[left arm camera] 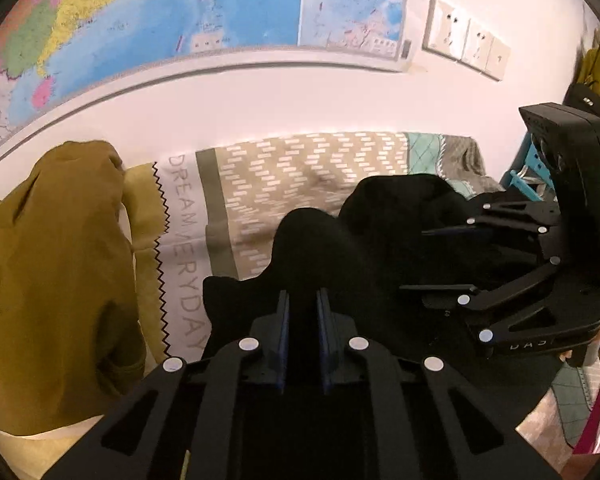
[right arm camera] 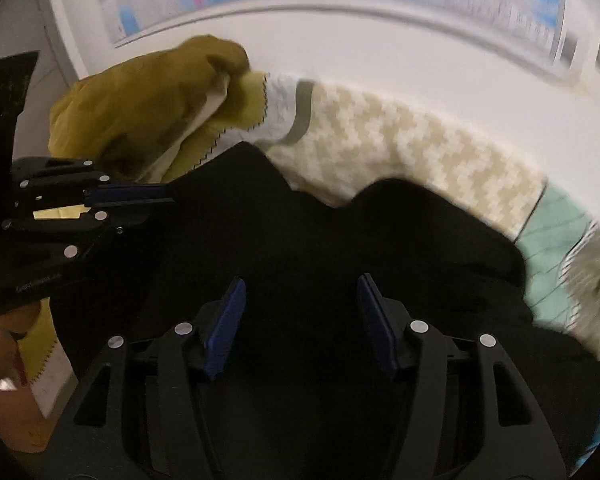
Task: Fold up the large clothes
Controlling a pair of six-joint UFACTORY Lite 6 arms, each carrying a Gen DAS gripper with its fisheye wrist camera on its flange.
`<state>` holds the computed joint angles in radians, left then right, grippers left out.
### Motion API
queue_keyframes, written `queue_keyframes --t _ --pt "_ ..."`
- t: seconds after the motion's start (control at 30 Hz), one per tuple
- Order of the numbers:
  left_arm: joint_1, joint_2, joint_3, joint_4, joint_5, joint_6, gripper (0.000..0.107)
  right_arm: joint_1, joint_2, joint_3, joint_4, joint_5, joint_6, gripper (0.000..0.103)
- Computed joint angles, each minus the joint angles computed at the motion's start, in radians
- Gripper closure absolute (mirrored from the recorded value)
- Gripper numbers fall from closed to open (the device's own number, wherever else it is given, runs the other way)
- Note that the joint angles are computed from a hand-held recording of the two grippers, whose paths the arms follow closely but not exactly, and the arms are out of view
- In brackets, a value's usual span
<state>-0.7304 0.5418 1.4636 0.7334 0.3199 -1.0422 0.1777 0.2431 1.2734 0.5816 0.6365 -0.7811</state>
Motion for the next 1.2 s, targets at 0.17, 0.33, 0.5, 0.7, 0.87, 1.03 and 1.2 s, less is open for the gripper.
queue_keyframes --t 0.17,0.33,0.5,0.7,0.87,1.03,1.2 --pt "0.044 0.039 0.043 -0.022 -0.031 0.003 0.096 -0.004 0.004 0.007 -0.005 -0.094 0.009 0.100" --pt "0.028 0.183 0.173 -0.180 0.059 0.186 0.091 -0.050 0.048 0.043 -0.025 -0.027 0.056 0.073" --pt "-0.021 0.190 0.145 0.054 0.102 -0.042 0.074 -0.245 -0.236 -0.186 0.144 0.030 -0.167 0.044" --pt "-0.002 0.040 -0.014 0.151 0.052 -0.163 0.054 -0.671 -0.416 -0.312 0.193 0.215 -0.387 0.041" --pt "-0.037 -0.070 -0.165 0.352 0.060 -0.370 0.042 -0.825 -0.320 -0.357 0.197 0.169 -0.496 0.038" --pt "-0.010 -0.040 -0.167 0.230 0.065 -0.300 0.040 -0.822 -0.205 -0.333 0.266 0.112 -0.513 0.032" --pt "-0.055 -0.273 -0.405 0.505 0.072 -0.641 0.035 -0.974 -0.288 -0.309 0.326 0.331 -0.546 0.032"
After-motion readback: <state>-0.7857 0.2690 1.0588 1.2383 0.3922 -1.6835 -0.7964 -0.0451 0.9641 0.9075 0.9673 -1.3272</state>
